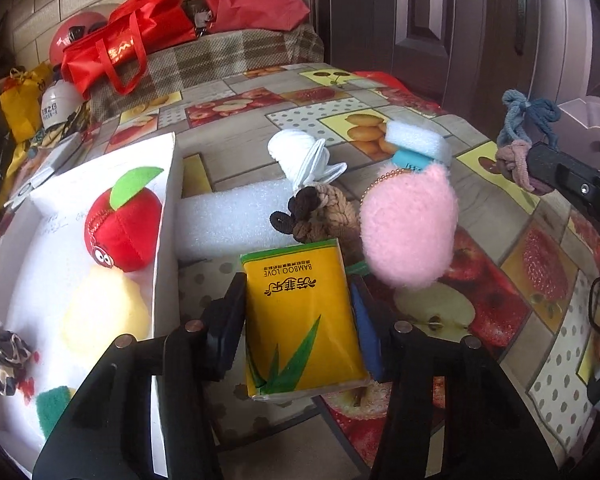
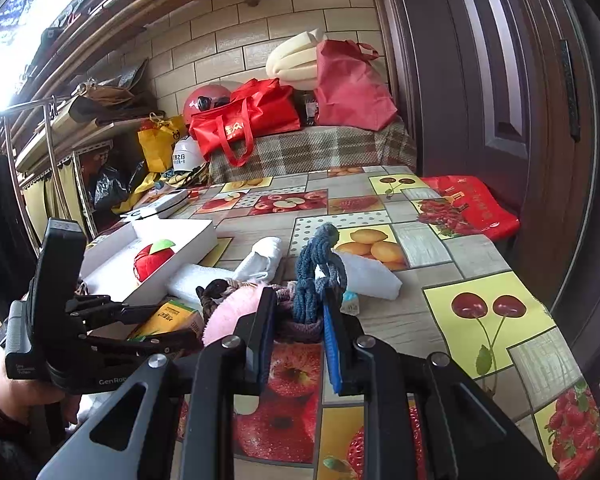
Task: Organize soft objects
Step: 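Grasp the yellow tissue pack with the left gripper while the right holds the knitted toy, then carry the tissue pack and knitted toy into the white tray and open both grippers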
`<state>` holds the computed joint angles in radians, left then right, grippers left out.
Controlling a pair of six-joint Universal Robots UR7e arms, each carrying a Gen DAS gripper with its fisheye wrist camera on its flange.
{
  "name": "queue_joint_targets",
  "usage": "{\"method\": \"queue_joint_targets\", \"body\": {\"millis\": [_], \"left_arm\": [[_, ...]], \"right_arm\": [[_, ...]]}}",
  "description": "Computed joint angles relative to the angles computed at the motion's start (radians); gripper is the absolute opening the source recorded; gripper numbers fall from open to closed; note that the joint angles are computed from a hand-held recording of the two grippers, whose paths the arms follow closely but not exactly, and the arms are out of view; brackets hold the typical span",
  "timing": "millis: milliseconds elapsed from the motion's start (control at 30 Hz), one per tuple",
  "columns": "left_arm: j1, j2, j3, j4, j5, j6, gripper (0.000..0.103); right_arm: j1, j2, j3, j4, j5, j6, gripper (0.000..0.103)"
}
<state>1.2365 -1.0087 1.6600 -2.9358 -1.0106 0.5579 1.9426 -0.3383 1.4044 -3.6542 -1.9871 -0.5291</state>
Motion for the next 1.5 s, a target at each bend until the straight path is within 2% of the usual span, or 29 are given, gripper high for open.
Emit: {"method": "queue_joint_targets", "body": {"millis": [100, 233, 333, 600, 933, 1500], "left_arm": [[-0.004, -0.024, 0.046, -0.091, -0.058, 0.069, 0.049], [0.000, -0.067, 0.118, -0.225, -0.185, 0.156, 0.049], [-0.002, -0.080, 0.150, -0.307, -0.222, 0.188, 0.049], [0.027, -0.085, 0.129, -0.335, -0.232, 0.098, 0.049], [0.038, -0.099, 0.141, -0.360, -0.247, 0.082, 0.049], [0.069, -0.129, 0.154, -0.427, -0.256, 0.094, 0.049]], "right_arm": [[0.001, 0.002, -0.002, -0.005, -0.005, -0.004, 0.022], [0.004, 0.007, -0.006, -0.017, -0.013, -0.017, 0.022], [0.007, 0.014, 0.002, -0.074, -0.008, -0.034, 0.022], [0.017, 0.049, 0.009, -0.266, 0.037, -0.093, 0.022], [0.035, 0.088, -0.035, -0.279, 0.028, -0.146, 0.022], [0.059, 0.120, -0.063, -0.251, 0.031, -0.156, 0.022]]}}
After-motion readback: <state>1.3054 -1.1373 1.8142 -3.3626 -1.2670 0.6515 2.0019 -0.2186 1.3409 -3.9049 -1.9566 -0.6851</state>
